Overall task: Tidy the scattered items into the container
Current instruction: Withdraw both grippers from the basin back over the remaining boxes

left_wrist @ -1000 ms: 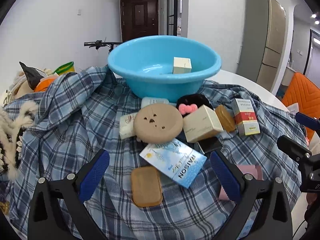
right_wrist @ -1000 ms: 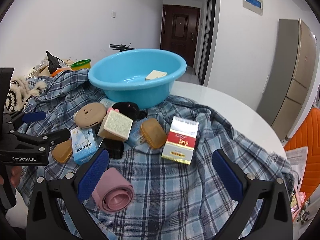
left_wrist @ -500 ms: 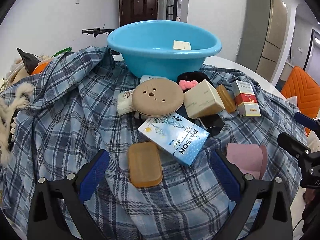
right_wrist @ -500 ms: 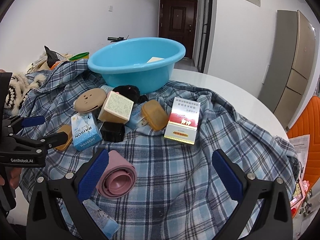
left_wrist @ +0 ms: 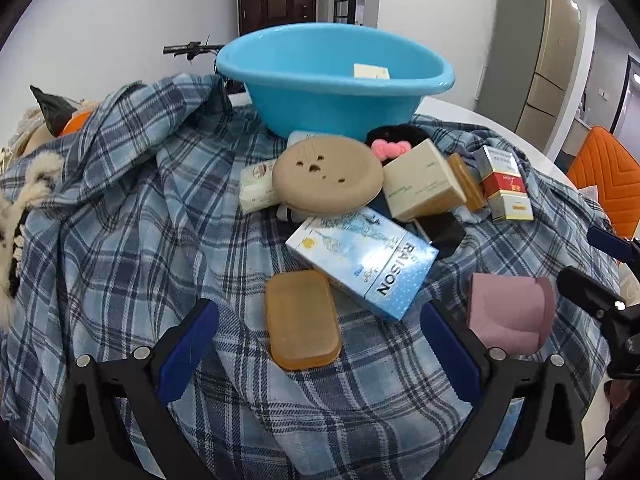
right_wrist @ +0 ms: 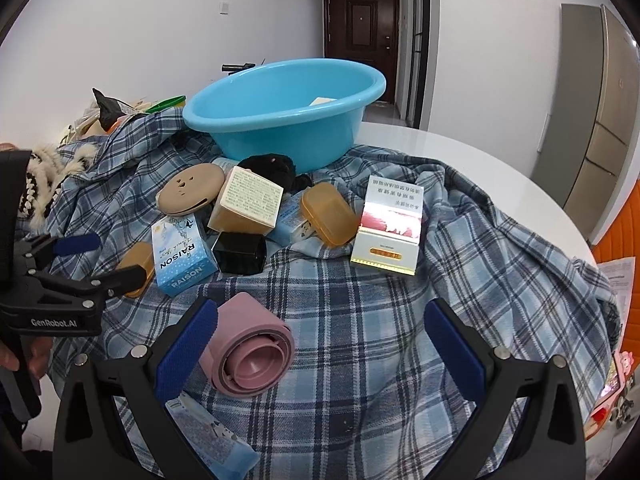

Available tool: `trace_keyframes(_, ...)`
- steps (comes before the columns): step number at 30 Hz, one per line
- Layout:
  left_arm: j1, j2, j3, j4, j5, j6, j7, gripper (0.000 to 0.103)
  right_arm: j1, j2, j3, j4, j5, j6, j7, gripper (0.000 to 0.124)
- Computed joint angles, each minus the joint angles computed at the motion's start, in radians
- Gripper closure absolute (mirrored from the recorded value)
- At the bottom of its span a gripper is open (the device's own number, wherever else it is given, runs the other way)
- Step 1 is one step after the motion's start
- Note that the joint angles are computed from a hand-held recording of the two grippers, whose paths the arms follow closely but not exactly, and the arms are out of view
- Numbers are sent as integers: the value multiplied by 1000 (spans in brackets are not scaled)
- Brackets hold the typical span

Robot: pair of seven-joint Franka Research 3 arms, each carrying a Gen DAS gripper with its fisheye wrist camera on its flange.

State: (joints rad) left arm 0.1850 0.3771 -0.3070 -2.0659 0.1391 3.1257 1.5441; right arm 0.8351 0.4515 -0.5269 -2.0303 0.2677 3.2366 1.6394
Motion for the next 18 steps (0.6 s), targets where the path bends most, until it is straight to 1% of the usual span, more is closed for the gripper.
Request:
trace_keyframes(2, -19, 8, 24, 7, 8, -6, -11, 1, -15, 0, 15, 5, -2, -4, -3, 21)
trace_keyframes(6, -65, 31, 78, 31, 40, -29, -33, 1, -19, 4, 17, 11, -9, -10, 2, 21)
trace_keyframes(7, -68, 36, 82, 35, 45, -32, -33, 1, -20, 4, 17, 12, -10, -12, 5, 21)
trace_keyframes(9, -50, 44, 63, 40, 45, -38, -16, 1, -28, 5, 22, 15, -13, -14, 11, 21)
trace_keyframes(10, -51, 47, 65, 44, 46, -41, -14, 1, -32, 6, 26, 17, -15, -16, 15, 21)
trace_keyframes(11, -64, 48, 81, 46, 50, -42, -23, 3, -40, 6, 33, 18, -16, -17, 18, 21)
trace_keyframes(12, -67, 48, 86, 44, 52, -35, -27, 25, -51, 4, 45, 19, -19, -18, 19, 21)
trace_keyframes(13, -66, 47, 87, 42, 52, -31, -30, 58, -64, 1, 59, 19, -22, -17, 19, 21)
trace_keyframes(14, -68, 45, 92, 42, 52, -35, -37, 57, -68, 0, 63, 18, -25, -15, 21, 21)
trace_keyframes(15, -42, 47, 66, 43, 42, -41, -24, 57, -67, 0, 62, 17, -27, -13, 23, 21)
trace_keyframes(16, 0, 51, 21, 45, 28, -50, 10, 57, -64, -1, 60, 15, -29, -11, 24, 21)
trace_keyframes(17, 25, 51, -6, 45, 16, -56, 35, 57, -64, -1, 59, 14, -30, -10, 24, 21)
trace_keyframes(18, 39, 48, -20, 41, 2, -52, 48, 58, -65, -1, 61, 14, -30, -8, 24, 21)
